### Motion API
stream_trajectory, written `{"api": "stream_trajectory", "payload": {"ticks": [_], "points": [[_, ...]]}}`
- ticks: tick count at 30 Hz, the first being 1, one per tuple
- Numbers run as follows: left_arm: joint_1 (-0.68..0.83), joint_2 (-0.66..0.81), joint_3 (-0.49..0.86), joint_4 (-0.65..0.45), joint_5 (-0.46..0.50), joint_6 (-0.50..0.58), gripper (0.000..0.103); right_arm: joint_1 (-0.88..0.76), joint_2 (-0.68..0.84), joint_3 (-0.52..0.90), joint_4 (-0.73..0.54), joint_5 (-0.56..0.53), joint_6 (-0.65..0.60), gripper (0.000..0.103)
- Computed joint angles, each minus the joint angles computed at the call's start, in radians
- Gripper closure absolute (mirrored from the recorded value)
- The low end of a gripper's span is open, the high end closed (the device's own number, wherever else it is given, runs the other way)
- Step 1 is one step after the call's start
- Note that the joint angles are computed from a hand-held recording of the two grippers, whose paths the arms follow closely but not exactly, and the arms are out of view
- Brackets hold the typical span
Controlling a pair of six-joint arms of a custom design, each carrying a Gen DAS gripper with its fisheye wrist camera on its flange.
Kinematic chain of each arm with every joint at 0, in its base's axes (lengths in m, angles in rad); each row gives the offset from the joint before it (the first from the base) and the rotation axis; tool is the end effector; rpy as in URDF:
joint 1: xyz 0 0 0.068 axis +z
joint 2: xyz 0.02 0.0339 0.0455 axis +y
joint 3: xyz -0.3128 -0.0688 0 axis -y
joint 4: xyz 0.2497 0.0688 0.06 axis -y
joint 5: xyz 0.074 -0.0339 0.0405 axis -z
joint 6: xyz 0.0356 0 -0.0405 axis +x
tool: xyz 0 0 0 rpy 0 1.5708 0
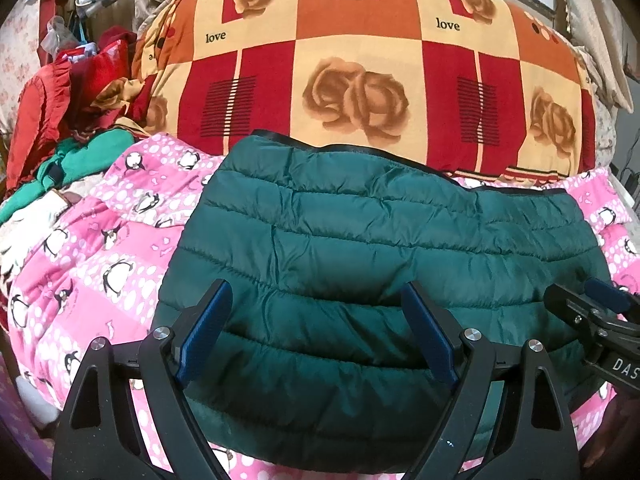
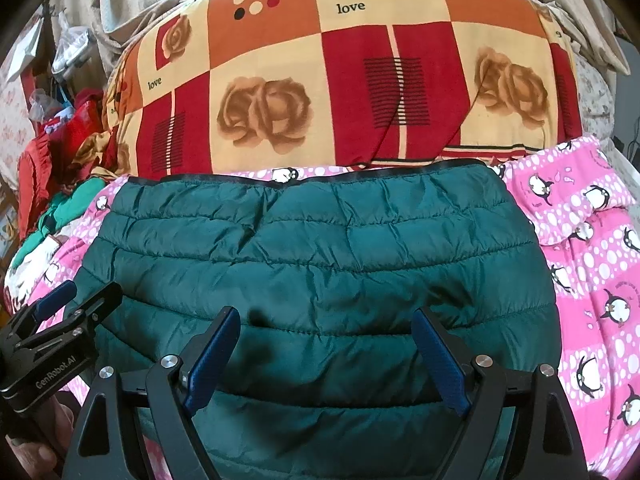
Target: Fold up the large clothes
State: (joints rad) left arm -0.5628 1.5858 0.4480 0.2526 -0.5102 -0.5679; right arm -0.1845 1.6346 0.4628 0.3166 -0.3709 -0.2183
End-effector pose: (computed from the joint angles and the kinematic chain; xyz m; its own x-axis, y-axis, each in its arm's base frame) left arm 0.2211 -0.1189 0.1435 -0.6617 -0.1375 -0.7371 -0.1801 0.9834 -0.0219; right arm 0.2605 -0.0355 0.1380 -0.7107 -0.0727 -0.6997 -0.2220 0.9670 0.1250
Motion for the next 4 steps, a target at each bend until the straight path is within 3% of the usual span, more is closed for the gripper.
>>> {"api": "stream_trajectory", "payload": {"ticks": [4], "points": [[0.037,-0.013,-0.03,0.066,0.043,0.032,0.016,-0.021,0.02,0.016,-0.012,-0.023,-0.009,0.017]]}}
